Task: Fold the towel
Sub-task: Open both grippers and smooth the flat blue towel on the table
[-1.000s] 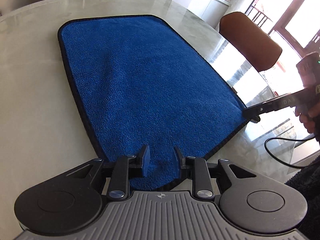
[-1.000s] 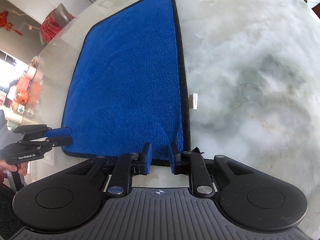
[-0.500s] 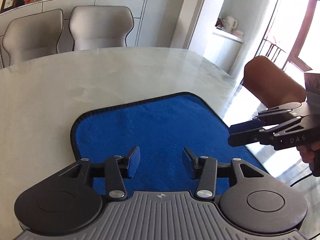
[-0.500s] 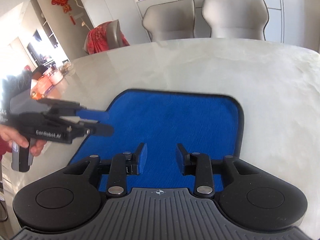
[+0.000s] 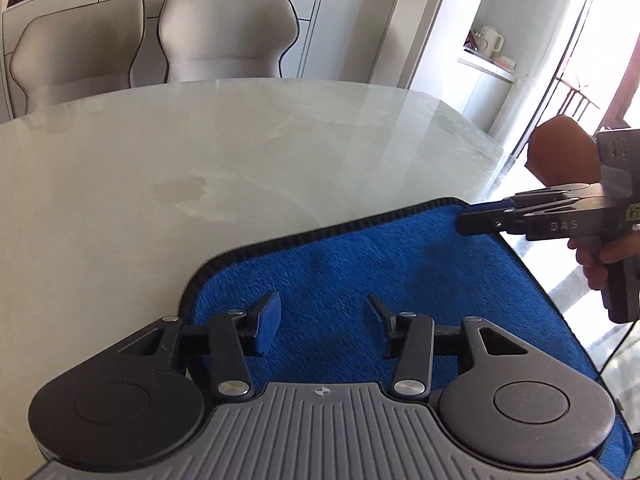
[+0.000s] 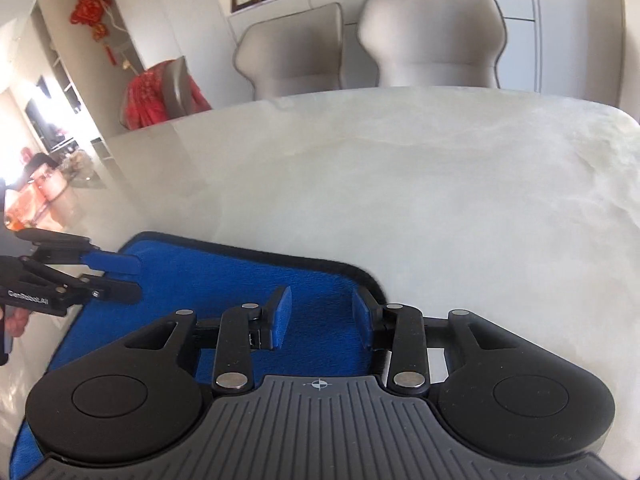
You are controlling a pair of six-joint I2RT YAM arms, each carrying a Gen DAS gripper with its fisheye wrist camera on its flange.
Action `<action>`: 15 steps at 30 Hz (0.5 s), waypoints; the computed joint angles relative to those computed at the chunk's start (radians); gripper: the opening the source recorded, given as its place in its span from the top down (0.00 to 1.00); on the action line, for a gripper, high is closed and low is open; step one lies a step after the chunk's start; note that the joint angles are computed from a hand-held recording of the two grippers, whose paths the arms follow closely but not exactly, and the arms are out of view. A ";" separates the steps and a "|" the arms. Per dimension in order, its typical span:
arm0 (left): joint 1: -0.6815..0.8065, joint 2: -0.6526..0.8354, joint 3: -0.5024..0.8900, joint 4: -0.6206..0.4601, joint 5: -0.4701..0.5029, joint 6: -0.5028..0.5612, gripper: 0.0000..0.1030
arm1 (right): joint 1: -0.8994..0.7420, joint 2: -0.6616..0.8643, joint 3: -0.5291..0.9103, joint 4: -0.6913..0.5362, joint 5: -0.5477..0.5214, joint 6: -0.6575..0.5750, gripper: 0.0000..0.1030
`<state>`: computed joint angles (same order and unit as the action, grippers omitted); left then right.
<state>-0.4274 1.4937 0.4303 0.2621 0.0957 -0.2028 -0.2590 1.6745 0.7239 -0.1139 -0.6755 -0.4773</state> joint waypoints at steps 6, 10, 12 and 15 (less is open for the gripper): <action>-0.015 0.010 0.049 -0.055 -0.042 0.031 0.54 | -0.011 -0.035 0.001 -0.046 0.038 -0.056 0.71; -0.088 -0.142 0.013 -0.162 -0.111 0.013 0.53 | -0.056 -0.238 -0.064 -0.194 0.021 -0.170 0.66; -0.175 -0.307 -0.061 -0.204 -0.165 0.017 0.53 | -0.144 -0.387 -0.105 -0.390 -0.026 -0.367 0.66; -0.388 -0.578 -0.134 -0.387 -0.287 -0.049 0.49 | -0.338 -0.599 -0.149 -0.715 -0.055 -0.679 0.66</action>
